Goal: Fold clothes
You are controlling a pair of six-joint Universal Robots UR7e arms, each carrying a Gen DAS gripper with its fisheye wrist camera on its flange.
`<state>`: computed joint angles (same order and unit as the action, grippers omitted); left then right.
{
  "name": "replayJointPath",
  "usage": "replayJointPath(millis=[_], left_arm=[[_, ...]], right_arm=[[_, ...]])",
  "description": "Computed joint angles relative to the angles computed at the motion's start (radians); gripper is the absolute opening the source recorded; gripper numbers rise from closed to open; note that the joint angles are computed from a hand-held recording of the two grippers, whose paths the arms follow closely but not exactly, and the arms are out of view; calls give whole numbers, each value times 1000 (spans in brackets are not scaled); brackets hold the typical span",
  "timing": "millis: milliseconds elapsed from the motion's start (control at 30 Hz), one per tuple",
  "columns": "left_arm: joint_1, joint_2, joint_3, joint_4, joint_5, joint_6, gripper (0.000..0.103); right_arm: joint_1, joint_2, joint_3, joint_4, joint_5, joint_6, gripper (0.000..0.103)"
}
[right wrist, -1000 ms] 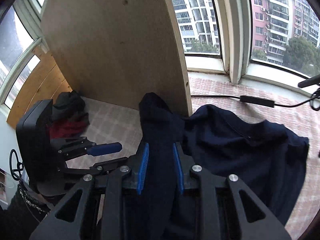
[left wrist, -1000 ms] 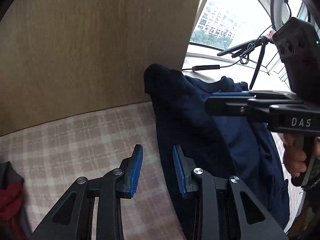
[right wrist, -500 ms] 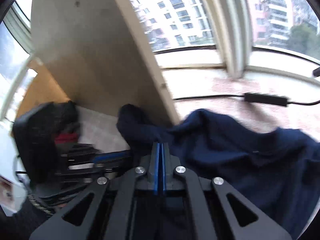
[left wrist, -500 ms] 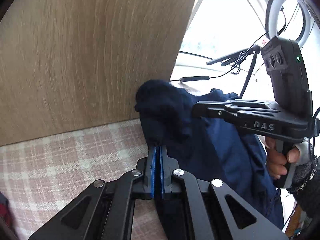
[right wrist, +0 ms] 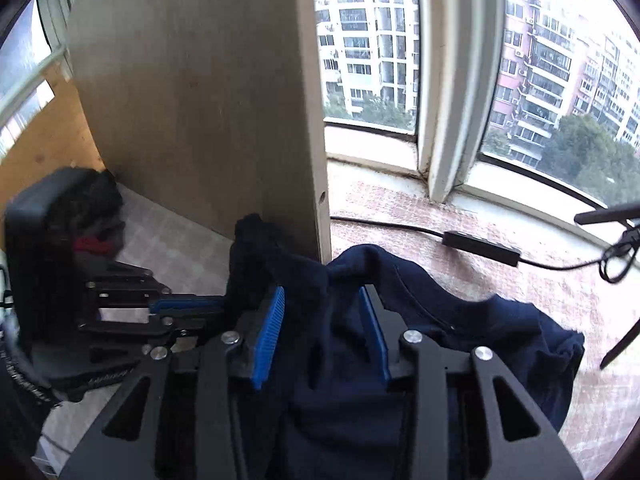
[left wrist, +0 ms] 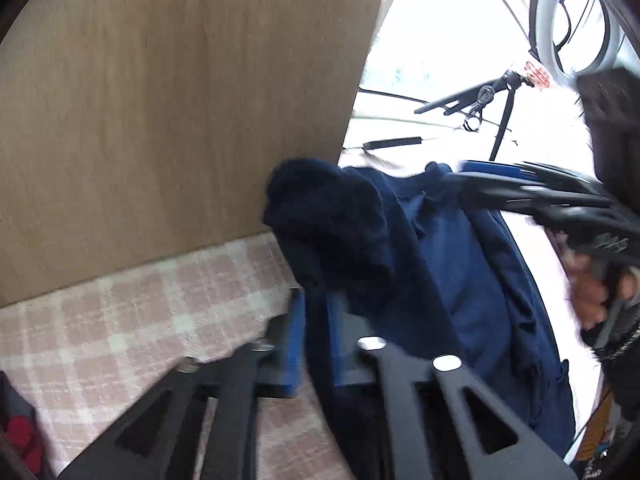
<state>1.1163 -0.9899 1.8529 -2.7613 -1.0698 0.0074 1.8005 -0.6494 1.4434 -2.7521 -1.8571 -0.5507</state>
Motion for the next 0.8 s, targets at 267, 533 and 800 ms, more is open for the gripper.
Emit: replayJointPath(millis=[267, 533, 800], left_arm=[[-1, 51, -78, 43, 25, -58, 38], [-12, 124, -148, 93, 52, -80, 38], [0, 160, -176, 40, 7, -74, 7]], right_arm=[[-134, -156, 106, -60, -132, 29, 39], [-195, -67, -28, 26, -79, 50, 39], [-216, -27, -95, 65, 61, -5, 9]])
